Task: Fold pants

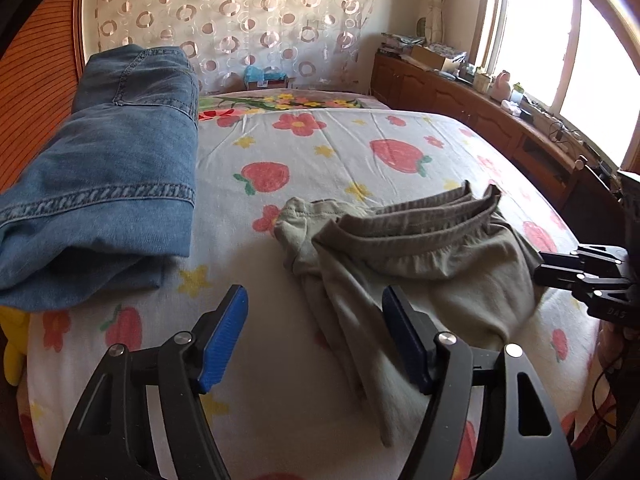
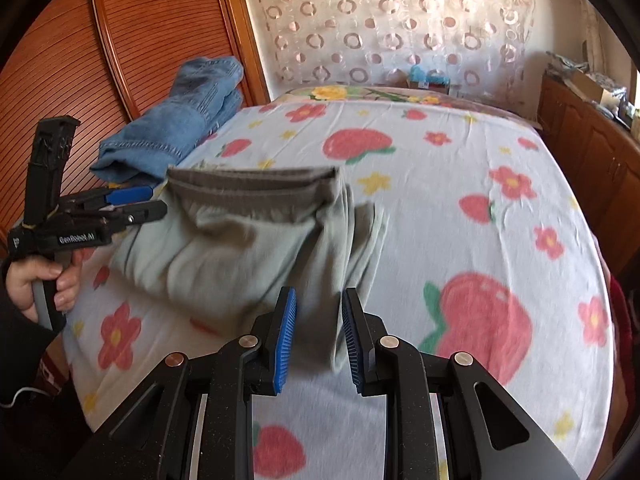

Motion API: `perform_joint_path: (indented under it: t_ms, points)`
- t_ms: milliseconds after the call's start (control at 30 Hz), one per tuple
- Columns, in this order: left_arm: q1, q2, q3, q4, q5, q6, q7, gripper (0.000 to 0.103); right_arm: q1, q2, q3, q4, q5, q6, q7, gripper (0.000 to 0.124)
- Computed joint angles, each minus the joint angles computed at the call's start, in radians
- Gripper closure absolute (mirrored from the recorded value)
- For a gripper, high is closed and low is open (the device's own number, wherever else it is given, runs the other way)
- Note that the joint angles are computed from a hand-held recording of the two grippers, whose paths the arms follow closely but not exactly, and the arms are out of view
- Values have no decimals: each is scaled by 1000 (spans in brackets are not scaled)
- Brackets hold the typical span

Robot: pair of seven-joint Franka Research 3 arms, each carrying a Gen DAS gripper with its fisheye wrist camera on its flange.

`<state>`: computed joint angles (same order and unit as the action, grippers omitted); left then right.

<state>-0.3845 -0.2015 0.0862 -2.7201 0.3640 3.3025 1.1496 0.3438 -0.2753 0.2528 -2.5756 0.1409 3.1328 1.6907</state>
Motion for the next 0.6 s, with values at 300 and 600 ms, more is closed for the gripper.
perform_joint_path:
  t_ms: [300,600]
  points:
    - [-247,-119,243,-117,47,6,4,44,84,-64,-65,-66,82,-3,-47,99]
    - [-354,-117,293,-144,4,5,62,63,51,-50,-24,-59,79,0,-38,99]
